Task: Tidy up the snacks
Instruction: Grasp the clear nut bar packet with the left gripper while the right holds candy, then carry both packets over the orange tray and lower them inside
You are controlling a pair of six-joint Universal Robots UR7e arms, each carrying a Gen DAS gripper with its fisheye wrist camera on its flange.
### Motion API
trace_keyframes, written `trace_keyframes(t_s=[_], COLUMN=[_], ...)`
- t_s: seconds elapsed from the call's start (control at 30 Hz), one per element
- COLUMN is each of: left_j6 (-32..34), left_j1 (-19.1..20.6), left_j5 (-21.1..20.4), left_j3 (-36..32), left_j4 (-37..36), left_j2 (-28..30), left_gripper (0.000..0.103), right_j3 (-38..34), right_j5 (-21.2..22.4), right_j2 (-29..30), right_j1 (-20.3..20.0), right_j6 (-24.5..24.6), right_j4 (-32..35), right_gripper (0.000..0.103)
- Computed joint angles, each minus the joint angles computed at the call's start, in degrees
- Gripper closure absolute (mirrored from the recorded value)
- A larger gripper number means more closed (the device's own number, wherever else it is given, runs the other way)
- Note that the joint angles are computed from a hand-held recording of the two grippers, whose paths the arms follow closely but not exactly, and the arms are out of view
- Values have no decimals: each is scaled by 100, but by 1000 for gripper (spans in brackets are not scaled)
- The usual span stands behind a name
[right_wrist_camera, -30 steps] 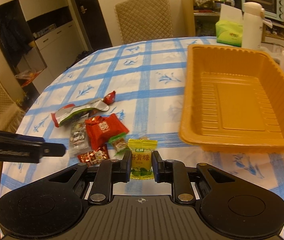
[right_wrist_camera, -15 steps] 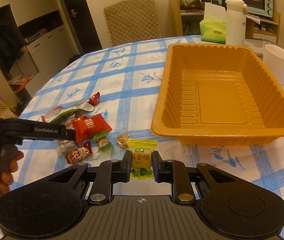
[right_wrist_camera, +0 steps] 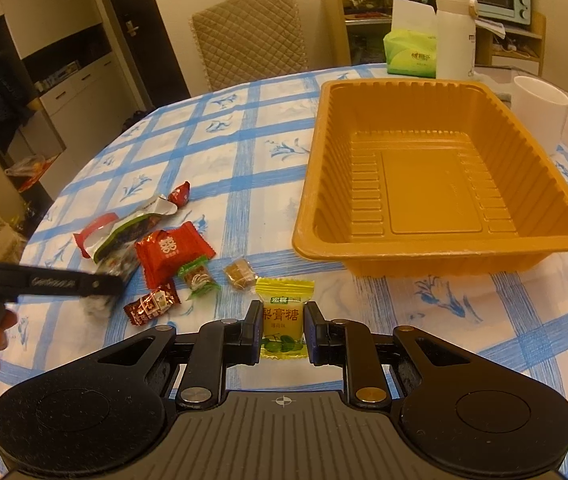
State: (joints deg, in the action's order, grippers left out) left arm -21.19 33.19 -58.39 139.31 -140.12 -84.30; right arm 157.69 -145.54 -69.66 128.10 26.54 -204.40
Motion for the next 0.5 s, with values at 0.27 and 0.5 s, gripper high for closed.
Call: trace_keyframes(t_s=[0.27, 0.5], left_j6=[587, 1147], left_j1=[260, 477], left_j5=[-428, -608], left_j3=[-46, -284], left_j4=[750, 833], left_j2=[-639, -434], left_gripper=[67, 65], right_j3=[-226, -547], right_j5=[-464, -836], right_j2=[-206, -300], right_j1=[470, 877], right_j6=[1458, 2867], right_j4=[1418, 2917], right_gripper=[81, 81])
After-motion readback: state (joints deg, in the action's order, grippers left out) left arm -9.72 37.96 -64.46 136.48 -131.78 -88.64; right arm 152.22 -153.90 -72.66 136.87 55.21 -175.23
